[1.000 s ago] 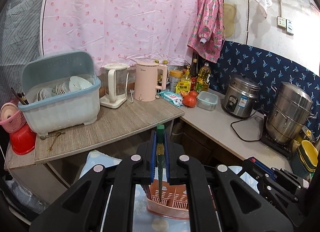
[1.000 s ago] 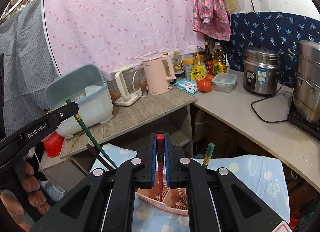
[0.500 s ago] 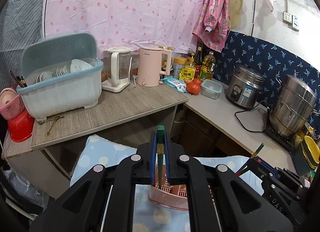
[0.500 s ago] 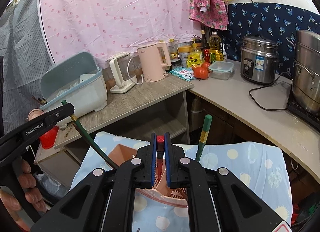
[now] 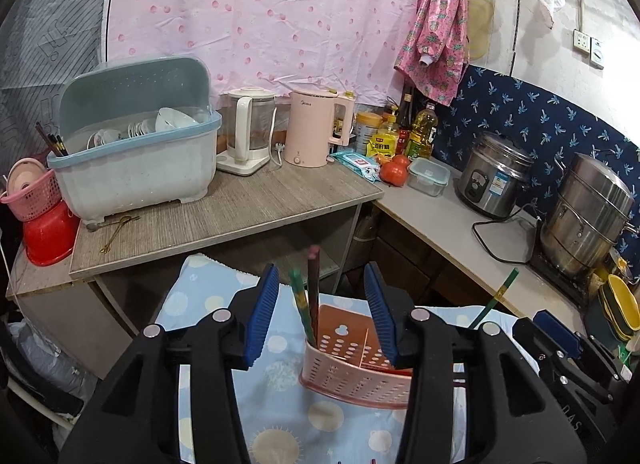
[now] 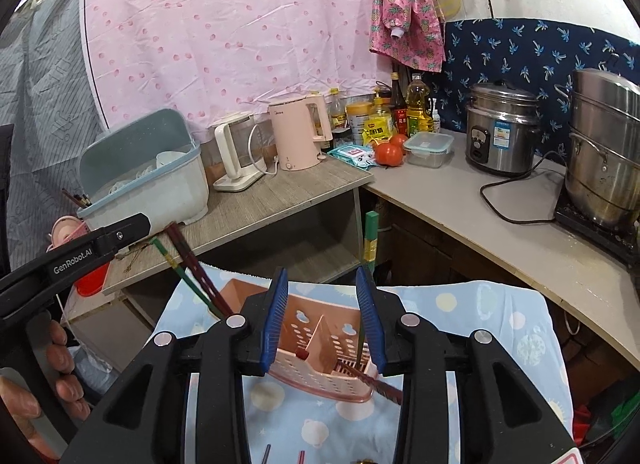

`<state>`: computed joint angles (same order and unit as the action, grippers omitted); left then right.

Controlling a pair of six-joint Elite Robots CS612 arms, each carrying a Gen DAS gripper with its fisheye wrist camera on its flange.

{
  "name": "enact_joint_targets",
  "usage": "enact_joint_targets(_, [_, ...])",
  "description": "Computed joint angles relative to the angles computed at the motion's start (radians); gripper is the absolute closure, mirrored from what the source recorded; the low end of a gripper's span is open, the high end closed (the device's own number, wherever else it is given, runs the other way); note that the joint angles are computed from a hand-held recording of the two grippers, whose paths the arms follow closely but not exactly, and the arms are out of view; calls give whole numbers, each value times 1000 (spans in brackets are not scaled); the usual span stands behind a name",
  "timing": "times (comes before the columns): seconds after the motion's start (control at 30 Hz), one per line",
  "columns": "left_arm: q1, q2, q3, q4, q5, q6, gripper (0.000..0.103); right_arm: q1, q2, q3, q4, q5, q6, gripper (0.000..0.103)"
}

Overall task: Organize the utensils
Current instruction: 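Move both open grippers back down to the remaining chopsticks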

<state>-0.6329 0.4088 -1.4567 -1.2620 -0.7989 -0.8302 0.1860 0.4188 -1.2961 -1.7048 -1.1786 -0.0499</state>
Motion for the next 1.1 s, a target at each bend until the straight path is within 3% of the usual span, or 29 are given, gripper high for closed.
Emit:
enact_joint_targets(0.77, [-74,61,-139,186,2,-114,61,-29,109,-241,192,29,-57,68])
enact_joint_targets(1.1, [-112,111,-217,315,-57,-206,61,-46,179,-375,331,24,-123,68])
